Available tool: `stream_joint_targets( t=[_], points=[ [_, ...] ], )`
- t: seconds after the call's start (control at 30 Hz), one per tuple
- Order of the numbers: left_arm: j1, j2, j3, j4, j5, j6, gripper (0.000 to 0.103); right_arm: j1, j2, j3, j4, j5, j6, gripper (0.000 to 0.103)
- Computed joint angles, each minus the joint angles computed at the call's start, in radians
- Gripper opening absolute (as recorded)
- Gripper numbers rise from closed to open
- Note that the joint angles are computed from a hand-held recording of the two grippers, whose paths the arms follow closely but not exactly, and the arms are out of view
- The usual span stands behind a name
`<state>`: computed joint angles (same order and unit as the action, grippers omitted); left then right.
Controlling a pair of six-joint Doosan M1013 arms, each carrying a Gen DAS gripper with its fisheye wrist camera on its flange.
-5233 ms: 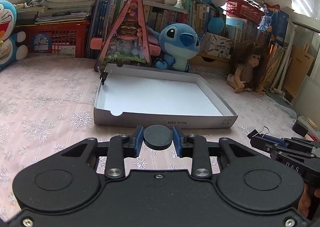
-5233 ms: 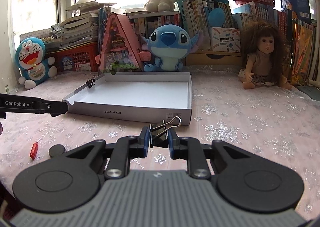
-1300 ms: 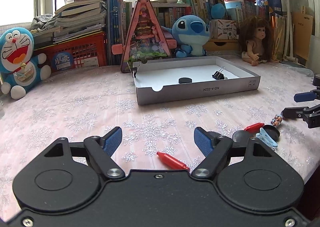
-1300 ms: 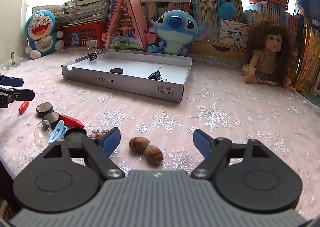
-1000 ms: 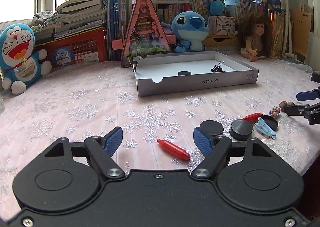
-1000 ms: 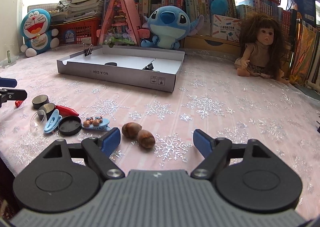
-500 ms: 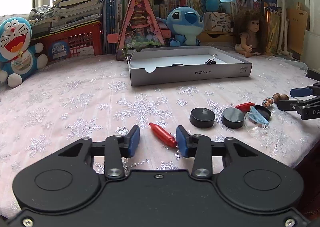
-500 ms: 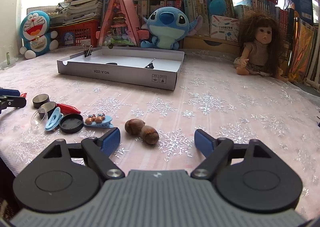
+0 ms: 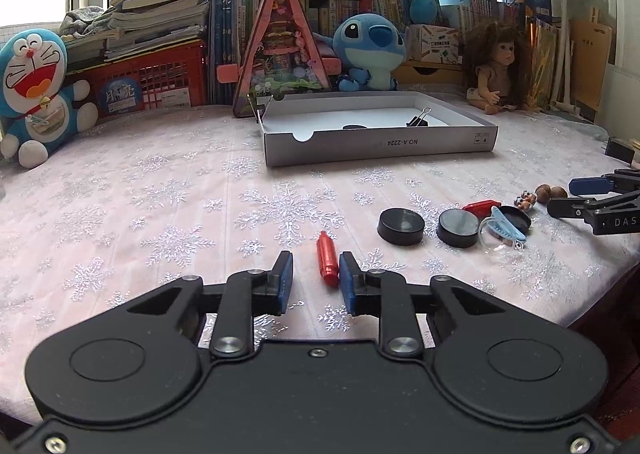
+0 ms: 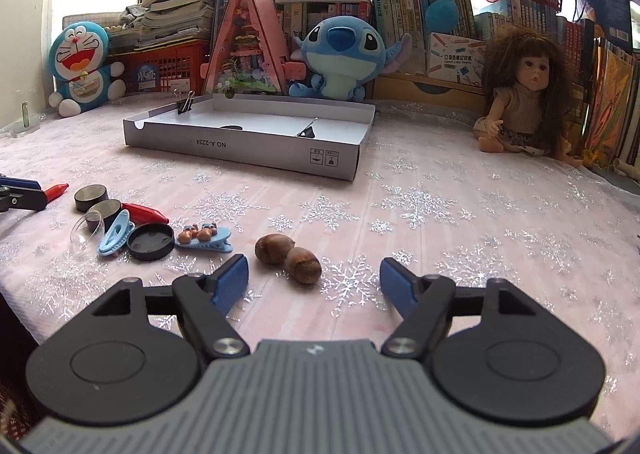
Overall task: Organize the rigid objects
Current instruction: 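Grasp the red crayon with the left tool while the right tool grasps a brown nut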
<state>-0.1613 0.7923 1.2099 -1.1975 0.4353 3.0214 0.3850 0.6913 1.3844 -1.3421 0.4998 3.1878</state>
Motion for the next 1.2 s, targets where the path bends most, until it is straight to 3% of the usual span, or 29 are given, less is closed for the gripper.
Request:
stream_joint_targets(
  t=[0.2, 0.27, 0.37, 0.43, 0.53, 0.7, 0.97, 1.03, 1.2],
  points=[
    [0.001, -0.002, -0.002, 0.058, -0.06, -0.075, 0.024, 0.0, -0.001, 0.0, -0.001, -0.013, 0.002, 0.071],
    [0.004, -0.001, -0.007, 0.057, -0.045, -0.094, 0.024, 0.0, -0.003, 0.001, 0.002, -0.012, -0.004, 0.069],
    [0.003, -0.007, 0.009, -0.033, -0.026, -0.003, 0.031, 0.0, -0.007, 0.007, 0.003, -0.014, 0.012, 0.067],
    [-0.005, -0.014, 0.028, -0.119, -0.047, 0.092, 0.045, 0.0, -0.008, 0.009, -0.002, -0.012, 0.033, 0.066],
    [-0.022, -0.021, 0.052, -0.239, -0.085, 0.227, 0.052, 0.005, -0.01, 0.016, -0.051, 0.004, 0.097, 0.062],
    [-0.044, -0.016, 0.047, -0.144, -0.142, 0.127, 0.052, 0.023, -0.01, 0.034, -0.216, 0.084, 0.251, 0.055],
    [-0.054, -0.01, 0.046, -0.176, -0.196, 0.148, 0.053, 0.029, 0.002, 0.018, -0.201, 0.106, 0.239, 0.051],
    [-0.054, -0.009, 0.046, -0.181, -0.196, 0.15, 0.053, 0.035, 0.01, 0.012, -0.218, 0.142, 0.243, 0.051],
    [-0.051, -0.005, 0.04, -0.17, -0.175, 0.134, 0.048, 0.039, 0.015, 0.004, -0.203, 0.146, 0.209, 0.048]
  ],
)
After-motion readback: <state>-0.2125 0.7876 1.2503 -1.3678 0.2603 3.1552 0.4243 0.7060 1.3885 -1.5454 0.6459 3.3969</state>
